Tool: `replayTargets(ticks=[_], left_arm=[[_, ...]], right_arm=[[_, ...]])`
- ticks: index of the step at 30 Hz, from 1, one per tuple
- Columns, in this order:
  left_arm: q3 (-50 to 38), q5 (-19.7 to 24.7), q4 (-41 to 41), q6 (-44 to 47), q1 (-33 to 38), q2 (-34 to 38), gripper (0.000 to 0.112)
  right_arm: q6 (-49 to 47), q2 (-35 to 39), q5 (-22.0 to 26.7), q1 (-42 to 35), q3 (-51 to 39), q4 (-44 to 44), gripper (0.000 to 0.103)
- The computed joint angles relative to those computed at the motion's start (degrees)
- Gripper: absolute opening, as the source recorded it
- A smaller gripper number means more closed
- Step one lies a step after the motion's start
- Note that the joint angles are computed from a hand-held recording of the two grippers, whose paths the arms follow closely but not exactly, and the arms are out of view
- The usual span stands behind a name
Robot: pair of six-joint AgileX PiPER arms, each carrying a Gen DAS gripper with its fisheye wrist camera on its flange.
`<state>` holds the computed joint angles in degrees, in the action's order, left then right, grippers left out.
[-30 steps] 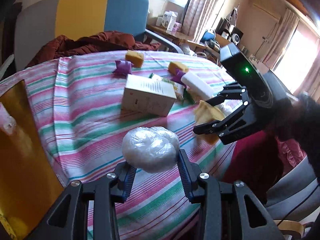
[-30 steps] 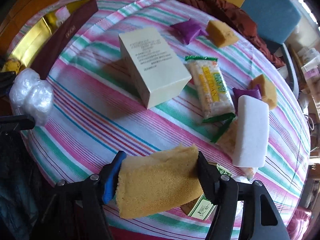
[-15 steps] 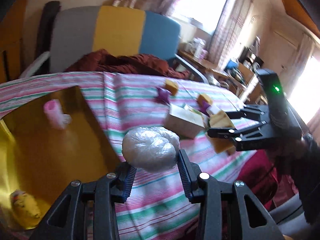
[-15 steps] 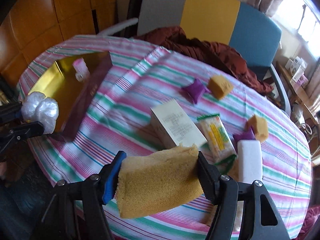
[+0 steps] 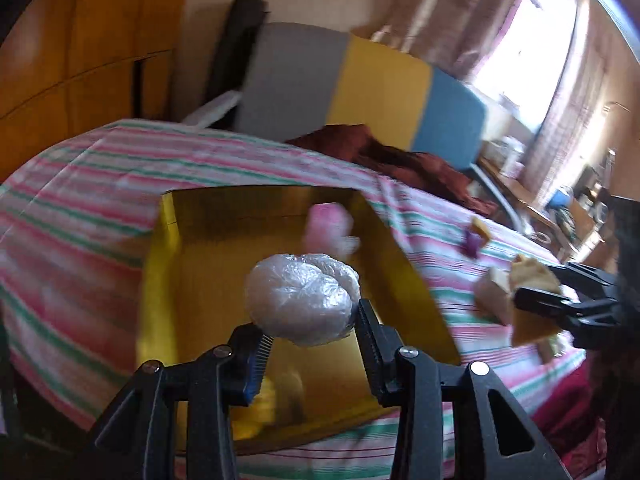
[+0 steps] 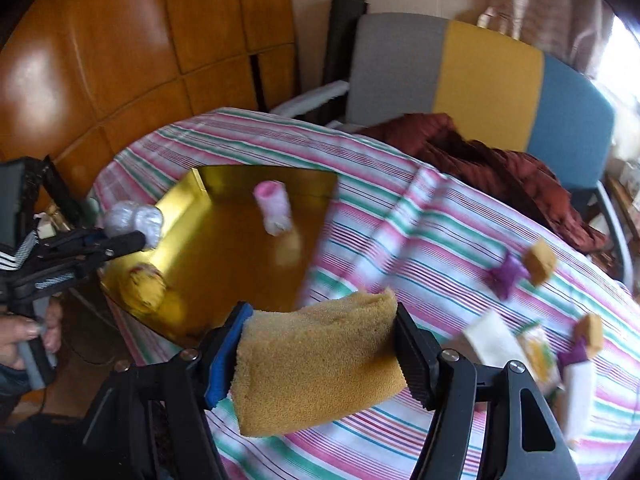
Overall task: Organize objects
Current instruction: 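Drop the white ball and yellow sponge into the gold tray with both grippers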
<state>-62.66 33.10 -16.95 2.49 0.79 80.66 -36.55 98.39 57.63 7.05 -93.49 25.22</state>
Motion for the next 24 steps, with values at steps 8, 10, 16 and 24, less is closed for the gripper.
replayTargets(ticks=[8, 10, 16, 24], left_arm=[[1.60, -0.85, 1.94, 0.09, 6.36, 2.51, 0.040], [1.95, -0.80, 1.47, 0.69, 7.48, 3.09, 0.040], [3.40, -0.15, 0.32, 1.82, 8.70, 3.14, 0.052], [5.87, -0.06, 3.26, -1.96, 9.77, -1.04, 0.055]], right_arm=[[5.99, 2.59, -2.82, 9.55, -1.03, -2.12, 0.069], [7.34, 3.35, -3.34, 11.16, -0.99, -2.69, 0.069], [11.38, 5.93, -5.35, 14.78, -0.68, -5.20, 0.069], [14.21, 9.69, -5.73, 17.28, -0.03, -4.51, 0.075]])
